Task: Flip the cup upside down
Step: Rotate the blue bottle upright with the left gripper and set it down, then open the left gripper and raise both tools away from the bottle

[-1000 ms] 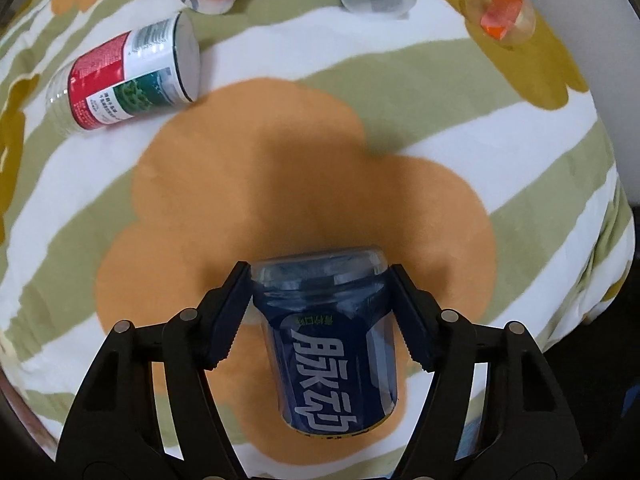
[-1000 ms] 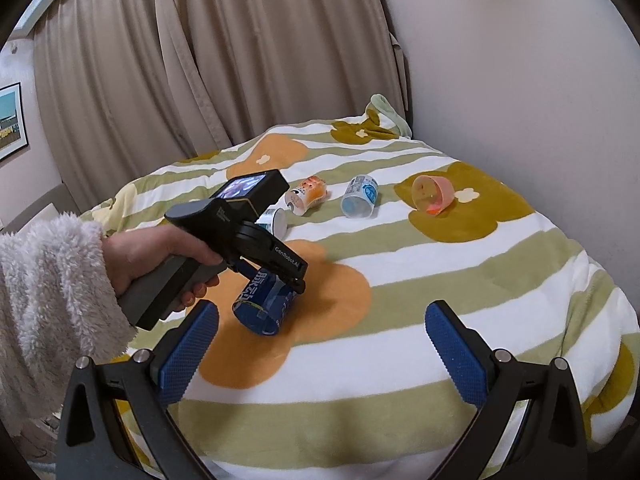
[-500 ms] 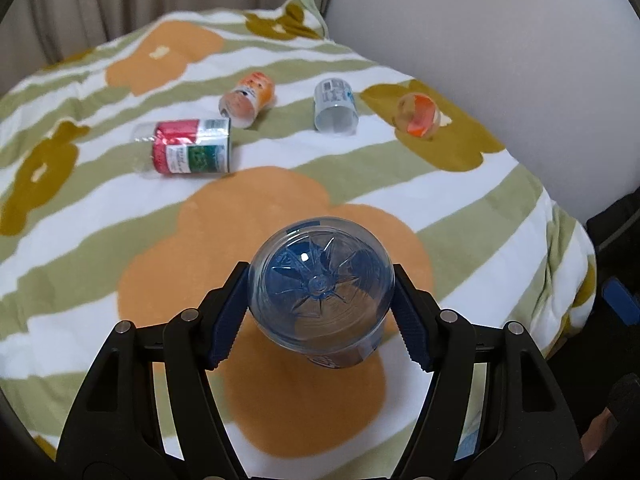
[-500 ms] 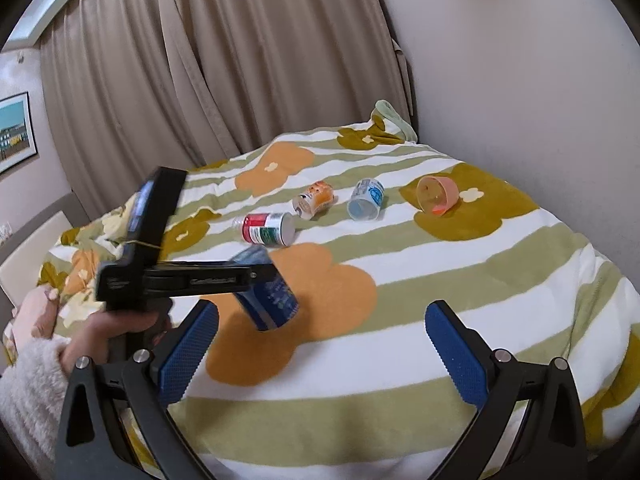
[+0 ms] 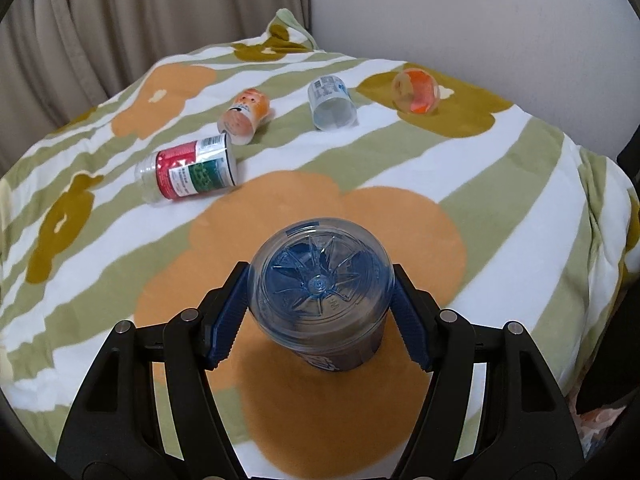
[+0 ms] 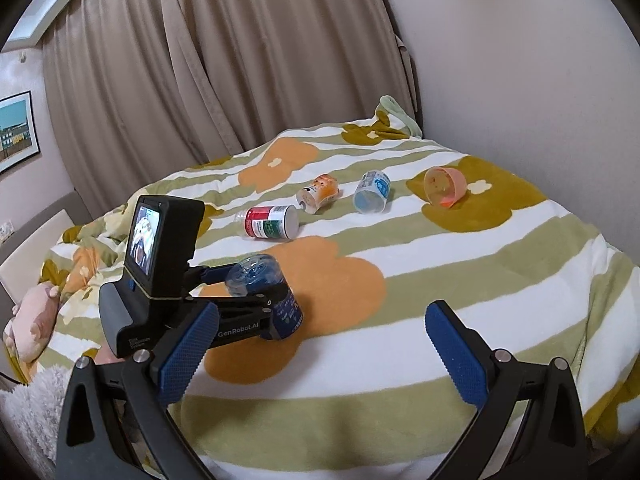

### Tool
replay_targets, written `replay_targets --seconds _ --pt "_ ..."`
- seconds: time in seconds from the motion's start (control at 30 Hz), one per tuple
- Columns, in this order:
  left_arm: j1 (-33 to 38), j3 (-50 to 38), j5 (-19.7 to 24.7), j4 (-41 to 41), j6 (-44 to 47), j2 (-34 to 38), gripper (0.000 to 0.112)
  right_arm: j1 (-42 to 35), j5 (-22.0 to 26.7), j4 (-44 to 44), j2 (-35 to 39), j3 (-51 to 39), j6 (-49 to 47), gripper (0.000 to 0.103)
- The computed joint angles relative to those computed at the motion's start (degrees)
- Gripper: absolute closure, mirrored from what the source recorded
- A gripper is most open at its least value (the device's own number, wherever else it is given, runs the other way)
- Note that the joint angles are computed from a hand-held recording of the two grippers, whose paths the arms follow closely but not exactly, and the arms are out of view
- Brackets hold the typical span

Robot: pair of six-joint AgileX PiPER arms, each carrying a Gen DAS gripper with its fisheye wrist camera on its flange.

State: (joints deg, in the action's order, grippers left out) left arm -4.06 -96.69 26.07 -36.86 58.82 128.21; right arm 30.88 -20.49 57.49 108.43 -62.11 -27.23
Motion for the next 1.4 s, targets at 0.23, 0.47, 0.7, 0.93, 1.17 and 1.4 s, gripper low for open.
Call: replay_targets --seconds 0.23,0.47,0.7,0.93,1.17,1.4 --pt "0.01 1.58 -0.94 -1.91 1.47 -0.86 0.047 -0.37 0.66 -0.49 0.25 -0.34 1.08 0.000" --pt "0.35 1.65 -0.53 -3.43 2.09 -1.41 0.010 0.13 0.57 3.33 -0.09 -0.41 -2.45 0.000" --pt "0.93 1.93 0.45 -1.43 0.80 -2.47 0.010 0.75 0.73 7.95 -0.72 -0.86 -6.59 0.000" --pt "5.84 6.85 5.63 -11.97 11.66 -9.78 0.010 2.92 0.12 23.37 -2.13 -4.21 -21.63 0.000" --pt "17.13 10.16 23.05 -24.74 20.12 -20.40 0.010 10.52 -12.39 39.05 -5.08 -10.04 -40.66 0.000" --pt "29.12 13.50 34.13 -37.46 28.89 -30.22 0.010 25.69 -45.98 35.30 -3.71 -21.38 -51.95 0.000"
